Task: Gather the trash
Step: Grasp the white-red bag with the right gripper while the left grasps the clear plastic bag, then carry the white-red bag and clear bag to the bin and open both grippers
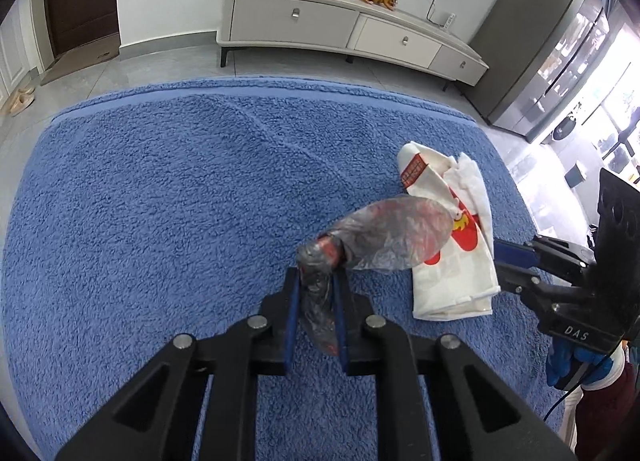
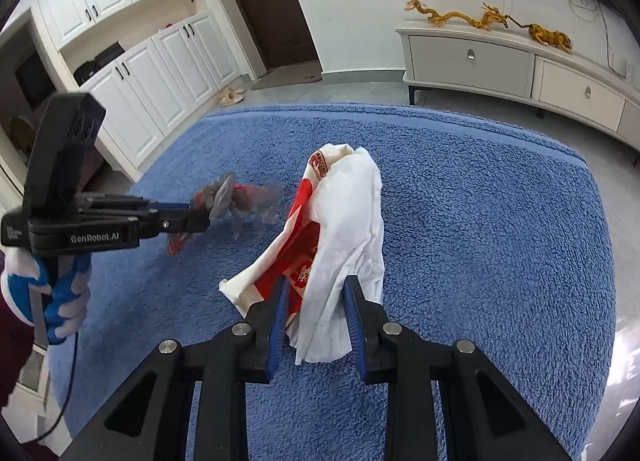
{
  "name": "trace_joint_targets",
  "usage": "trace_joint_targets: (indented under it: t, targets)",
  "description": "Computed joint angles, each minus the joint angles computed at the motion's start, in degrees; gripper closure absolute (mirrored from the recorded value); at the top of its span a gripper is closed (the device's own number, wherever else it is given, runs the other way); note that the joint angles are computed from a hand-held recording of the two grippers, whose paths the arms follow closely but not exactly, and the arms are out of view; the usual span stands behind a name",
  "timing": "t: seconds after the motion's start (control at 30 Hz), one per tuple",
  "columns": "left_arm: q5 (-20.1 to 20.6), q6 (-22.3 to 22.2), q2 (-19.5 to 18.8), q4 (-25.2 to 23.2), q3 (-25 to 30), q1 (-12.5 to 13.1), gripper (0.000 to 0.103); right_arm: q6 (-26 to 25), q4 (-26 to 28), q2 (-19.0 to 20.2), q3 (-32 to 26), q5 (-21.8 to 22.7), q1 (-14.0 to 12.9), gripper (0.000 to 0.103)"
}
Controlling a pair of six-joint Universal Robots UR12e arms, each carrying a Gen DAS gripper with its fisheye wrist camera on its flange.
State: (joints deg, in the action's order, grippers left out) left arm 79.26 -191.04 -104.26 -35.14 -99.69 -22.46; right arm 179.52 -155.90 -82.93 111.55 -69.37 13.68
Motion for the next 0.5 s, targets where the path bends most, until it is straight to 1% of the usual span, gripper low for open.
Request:
trace_joint_targets:
  t: [0.2,0.33,0.4,0.5]
  targets:
    - [-0.3,-0.2,0.4,0.0,-0.3,0.2,0.088,1.0,0.3,0.9,-1.2,0.2,0.1,0.077]
    - [-0.5,-0.3,0.6,-0.1,-0.4,0.2,0.088,3.1,0.9,2.4,-2.6,0.9,0.1,0.077]
    - [-0.8,-0.5,0.7,0.0,-0.6,0.3,0.088,4.5,0.7,2.8,-2.6,2.1,-0.1,0.077]
    - [-1.1,-0.5,1.0,0.1,-1.0,0.5,0.088,7.9,-0.2,3.7,-2.7,5.0,-0.9,0.077]
